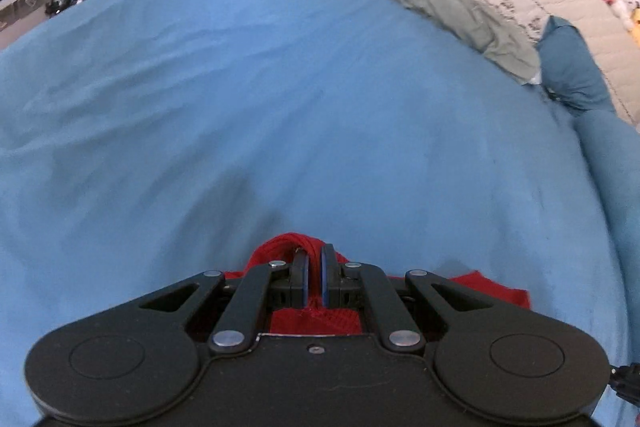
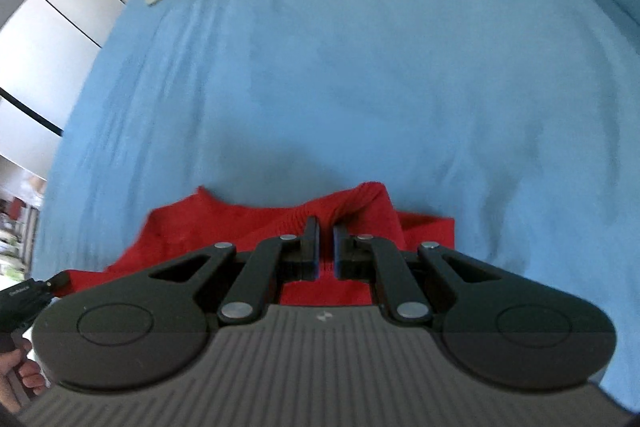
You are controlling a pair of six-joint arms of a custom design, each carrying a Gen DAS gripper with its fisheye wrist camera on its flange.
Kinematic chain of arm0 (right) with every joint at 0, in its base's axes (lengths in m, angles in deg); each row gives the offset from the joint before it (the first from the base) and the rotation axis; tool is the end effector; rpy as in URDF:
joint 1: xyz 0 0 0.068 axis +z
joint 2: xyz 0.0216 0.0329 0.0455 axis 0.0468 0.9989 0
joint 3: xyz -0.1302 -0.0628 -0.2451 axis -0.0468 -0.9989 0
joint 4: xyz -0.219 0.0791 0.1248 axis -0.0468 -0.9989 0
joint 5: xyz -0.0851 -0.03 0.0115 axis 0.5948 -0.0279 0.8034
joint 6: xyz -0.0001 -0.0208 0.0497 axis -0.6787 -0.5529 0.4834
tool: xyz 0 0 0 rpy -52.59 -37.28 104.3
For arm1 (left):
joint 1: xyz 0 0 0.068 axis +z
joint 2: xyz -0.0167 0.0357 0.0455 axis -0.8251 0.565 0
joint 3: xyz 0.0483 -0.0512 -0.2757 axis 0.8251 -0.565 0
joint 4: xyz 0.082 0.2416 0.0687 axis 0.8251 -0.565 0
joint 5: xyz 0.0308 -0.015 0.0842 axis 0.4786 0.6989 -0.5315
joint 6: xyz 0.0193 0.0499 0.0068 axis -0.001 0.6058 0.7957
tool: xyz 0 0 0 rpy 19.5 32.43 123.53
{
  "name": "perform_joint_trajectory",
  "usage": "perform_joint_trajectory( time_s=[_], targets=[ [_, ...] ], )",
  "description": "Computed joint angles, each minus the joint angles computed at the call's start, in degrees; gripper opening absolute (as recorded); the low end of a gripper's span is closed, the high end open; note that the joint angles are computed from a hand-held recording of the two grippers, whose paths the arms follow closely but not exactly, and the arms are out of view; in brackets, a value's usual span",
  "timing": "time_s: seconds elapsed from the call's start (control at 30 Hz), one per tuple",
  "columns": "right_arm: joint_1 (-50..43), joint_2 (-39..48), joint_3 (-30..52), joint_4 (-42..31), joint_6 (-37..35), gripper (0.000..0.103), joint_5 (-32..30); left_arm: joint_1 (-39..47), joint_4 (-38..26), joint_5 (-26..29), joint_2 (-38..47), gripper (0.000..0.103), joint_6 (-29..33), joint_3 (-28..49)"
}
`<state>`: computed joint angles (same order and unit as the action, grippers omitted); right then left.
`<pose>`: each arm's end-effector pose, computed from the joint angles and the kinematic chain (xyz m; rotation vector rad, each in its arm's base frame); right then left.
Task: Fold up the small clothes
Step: 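Grasp the hem with the right gripper while the left gripper grasps the hem too, then lift the hem with both grippers, fold it over toward the collar, and release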
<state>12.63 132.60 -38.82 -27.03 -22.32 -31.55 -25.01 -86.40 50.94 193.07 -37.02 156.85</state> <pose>0.2242 0.0366 0.1931 0.8460 2.4110 0.3041 0.3367 0.1780 0.1944 -0.0903 2.4988 -0.3885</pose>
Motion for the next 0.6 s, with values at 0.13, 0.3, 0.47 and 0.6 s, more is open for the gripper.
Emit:
perform_joint_trajectory(
  time_s=[0.13, 0.3, 0.47, 0.6],
  targets=[
    [0.03, 3.1, 1.99, 0.16, -3.06, 0.021, 1.12, -1.46, 1.25, -2.41, 1.72, 0.006, -1.23, 0.71],
    [1.46, 6.53, 0.91, 3.33, -2.6, 0.025, 4.53, -2.28, 1.15, -4.49, 0.89, 0.011, -1.19, 0.59],
    [5.44, 3.92, -0.08, 5.53, -2.17, 0.084, 11.53, -0.34, 6.46, -3.2, -6.12, 0.075, 0.55, -4.6],
    [9.64, -1.39, -0.59, 2.82, -3.44, 0.085, 15.34, 3.69, 3.99, -0.26, -12.35, 0.078, 8.03, -8.39]
  ],
)
